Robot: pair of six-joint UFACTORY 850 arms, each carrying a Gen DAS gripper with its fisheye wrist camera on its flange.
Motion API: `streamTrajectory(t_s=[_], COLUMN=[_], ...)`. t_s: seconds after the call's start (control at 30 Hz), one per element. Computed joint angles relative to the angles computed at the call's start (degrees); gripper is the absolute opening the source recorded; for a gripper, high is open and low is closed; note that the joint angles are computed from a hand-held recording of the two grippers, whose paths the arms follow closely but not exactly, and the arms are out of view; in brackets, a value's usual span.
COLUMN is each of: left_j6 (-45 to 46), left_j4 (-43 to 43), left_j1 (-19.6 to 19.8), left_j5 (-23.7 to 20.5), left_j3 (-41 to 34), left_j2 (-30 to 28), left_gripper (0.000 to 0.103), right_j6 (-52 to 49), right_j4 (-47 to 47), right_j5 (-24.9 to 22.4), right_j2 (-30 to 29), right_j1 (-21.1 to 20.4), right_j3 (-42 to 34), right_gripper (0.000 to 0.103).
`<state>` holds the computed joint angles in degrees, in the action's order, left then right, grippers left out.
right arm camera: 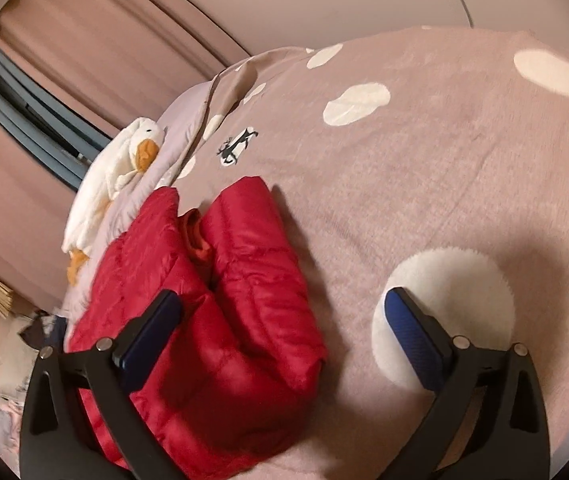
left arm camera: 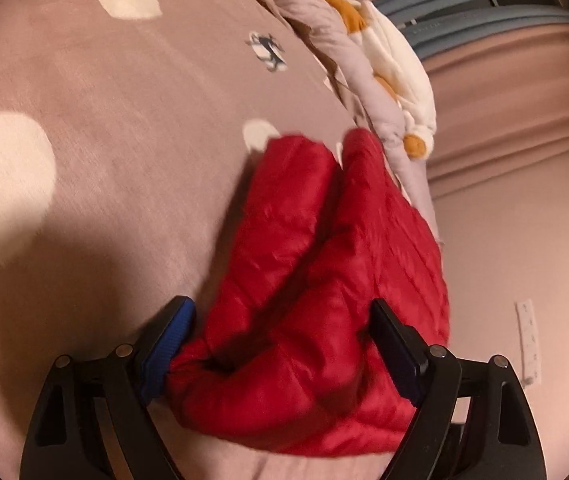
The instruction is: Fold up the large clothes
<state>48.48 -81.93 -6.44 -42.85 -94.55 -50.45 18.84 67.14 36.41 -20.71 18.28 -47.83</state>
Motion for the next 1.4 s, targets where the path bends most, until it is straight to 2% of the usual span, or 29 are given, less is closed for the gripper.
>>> streamTrajectory(t_s=[0.1, 0.17, 0.2, 0.23, 0.27, 0.33, 0.37, 0.4, 0.43, 0.47, 0.5, 0.53, 0.57, 0.63, 0.7, 0.77, 0.93, 1.03, 1.1, 1.13, 1.17, 1.2, 1.3, 1.33, 1.4], left_j6=[0.0, -0.1, -0.6, -0.7, -0.6, 0.7, 1.2, 1.7, 1.6, 0.9, -0.1, -1.6, -2.5, -1.3, 6.7, 13.1, 25.7, 41.3, 51.7, 53.8, 53.5, 53.8, 55.0, 53.0, 54.7], left_j4=[-2.0, -4.5, -5.8, -6.4, -6.2, -6.8, -8.1, -9.7, -10.7, -10.9, -10.8, -10.4, -10.2, -9.4, -11.5, -14.3, -22.0, -34.2, -43.3, -44.9, -44.4, -44.3, -45.0, -43.4, -45.3], left_j1=[0.1, 0.2, 0.2, 0.0, -0.4, -1.2, -1.5, -1.6, -1.7, -1.7, -1.6, -1.5, -1.7, -2.6, -4.7, -6.3, -7.4, -8.8, -9.0, -8.6, -8.1, -7.9, -7.8, -7.5, -7.5], left_j5=[-1.1, -4.7, -7.4, -8.3, -8.0, -6.9, -6.5, -6.4, -6.7, -7.5, -9.0, -10.2, -9.5, -4.0, 6.4, 13.0, 19.3, 27.9, 29.9, 29.9, 29.9, 30.2, 31.7, 31.1, 30.1], left_j3=[2.0, 2.3, 2.0, 1.8, 1.4, 1.0, 0.8, 0.7, -0.2, -1.4, -2.9, -4.2, -4.4, -2.9, 1.3, 3.6, 7.0, 7.9, 8.5, 8.6, 8.4, 8.6, 7.9, 8.0, 9.7], left_j2=[0.9, 0.3, -0.5, -0.8, -1.0, -1.0, -1.3, -1.6, -2.4, -3.4, -4.6, -5.7, -5.9, -4.0, 0.5, 3.1, 6.5, 8.3, 9.0, 9.1, 9.0, 9.2, 8.7, 8.7, 9.6], left_gripper=[0.087, 0.087, 0.087, 0.087, 0.087, 0.087, 0.087, 0.086, 0.08, 0.067, 0.061, 0.053, 0.049, 0.045, 0.043, 0.037, 0.033, 0.032, 0.032, 0.032, 0.032, 0.032, 0.032, 0.032, 0.032], right_j6=[18.0, 24.5, 24.2, 21.4, 19.3, 20.4, 21.0, 22.1, 23.0, 24.1, 26.1, 27.4, 27.8, 23.8, 20.5, 18.4, 17.4, 14.5, 15.9, 15.9, 15.0, 13.5, 14.3, 13.7, 10.6], right_j4=[-17.6, -25.0, -25.1, -22.7, -20.9, -23.2, -24.3, -25.6, -26.1, -26.7, -28.0, -29.3, -29.9, -28.5, -27.2, -26.4, -27.6, -28.7, -31.4, -32.3, -32.4, -31.6, -33.9, -32.8, -28.0], right_j5=[0.4, 0.7, -0.1, -0.6, -0.4, 0.5, 0.9, 1.7, 2.0, 2.4, 3.7, 4.6, 4.6, 2.6, 1.6, 0.3, -1.1, -4.5, -5.4, -5.7, -6.2, -6.7, -7.0, -6.7, -5.6], right_j2=[0.0, -1.1, -2.1, -3.0, -3.8, -4.9, -5.1, -5.5, -5.7, -5.9, -6.3, -6.6, -6.8, -7.4, -8.2, -8.4, -8.2, -8.9, -9.8, -10.4, -10.9, -11.3, -11.2, -10.8, -10.0], right_j1=[-0.6, -0.7, -0.4, 0.0, 0.3, 0.3, 0.3, 0.2, 0.0, -0.2, -0.5, -0.7, -0.8, -0.8, -0.7, -0.8, -1.3, -1.6, -1.4, -1.2, -1.1, -1.2, -1.6, -1.5, -1.1], right_j3=[1.7, 1.0, -0.4, -1.8, -3.0, -3.9, -4.0, -4.1, -4.1, -3.9, -3.5, -3.2, -3.2, -4.7, -6.1, -6.8, -7.0, -9.4, -10.7, -11.5, -12.3, -13.0, -13.3, -12.9, -12.0], right_gripper=[0.103, 0.103, 0.103, 0.103, 0.103, 0.103, 0.1, 0.093, 0.087, 0.076, 0.066, 0.061, 0.056, 0.049, 0.044, 0.043, 0.042, 0.042, 0.043, 0.043, 0.047, 0.055, 0.066, 0.068, 0.075])
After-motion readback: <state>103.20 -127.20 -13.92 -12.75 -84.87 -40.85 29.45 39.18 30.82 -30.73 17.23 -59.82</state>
